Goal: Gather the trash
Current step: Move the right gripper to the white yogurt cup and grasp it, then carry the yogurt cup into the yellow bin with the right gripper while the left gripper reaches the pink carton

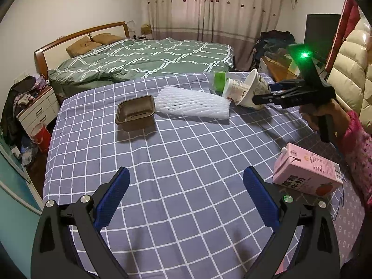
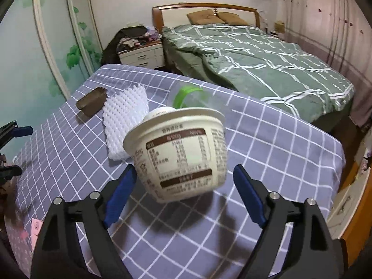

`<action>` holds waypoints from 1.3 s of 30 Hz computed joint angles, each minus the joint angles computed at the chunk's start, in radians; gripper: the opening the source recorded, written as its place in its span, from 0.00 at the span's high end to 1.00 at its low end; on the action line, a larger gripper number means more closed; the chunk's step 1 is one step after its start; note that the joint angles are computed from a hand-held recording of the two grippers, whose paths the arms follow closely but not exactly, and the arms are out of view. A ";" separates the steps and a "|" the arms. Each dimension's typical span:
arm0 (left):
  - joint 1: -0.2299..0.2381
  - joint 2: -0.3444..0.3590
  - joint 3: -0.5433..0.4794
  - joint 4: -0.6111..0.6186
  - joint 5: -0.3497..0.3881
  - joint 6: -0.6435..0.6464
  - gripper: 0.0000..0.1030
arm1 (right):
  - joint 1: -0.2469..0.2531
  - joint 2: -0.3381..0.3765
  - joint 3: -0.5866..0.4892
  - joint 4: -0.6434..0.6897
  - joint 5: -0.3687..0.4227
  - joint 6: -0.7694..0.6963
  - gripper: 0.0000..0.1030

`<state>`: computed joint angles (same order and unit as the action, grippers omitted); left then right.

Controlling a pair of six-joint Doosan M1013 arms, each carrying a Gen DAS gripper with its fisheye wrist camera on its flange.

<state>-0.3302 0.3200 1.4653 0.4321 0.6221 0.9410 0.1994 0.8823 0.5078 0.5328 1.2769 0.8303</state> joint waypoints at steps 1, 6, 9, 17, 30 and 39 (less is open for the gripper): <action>-0.001 0.001 -0.001 -0.001 0.002 0.003 0.06 | 0.000 0.007 -0.011 0.007 0.006 -0.006 0.22; -0.004 0.004 -0.005 -0.007 0.008 0.012 0.06 | -0.002 -0.008 0.018 0.034 -0.019 -0.024 0.26; -0.005 0.006 -0.005 -0.014 0.005 0.018 0.06 | -0.003 -0.053 0.092 0.045 -0.054 -0.040 0.26; -0.013 -0.005 0.007 -0.026 -0.020 0.034 0.06 | -0.015 -0.191 0.309 0.023 -0.135 -0.048 0.26; -0.057 -0.002 0.005 -0.102 -0.032 0.138 0.06 | -0.116 -0.402 0.637 0.168 -0.279 -0.063 0.26; -0.142 0.023 -0.039 -0.125 0.003 0.185 0.06 | -0.209 -0.472 0.751 -0.073 -0.498 0.232 0.26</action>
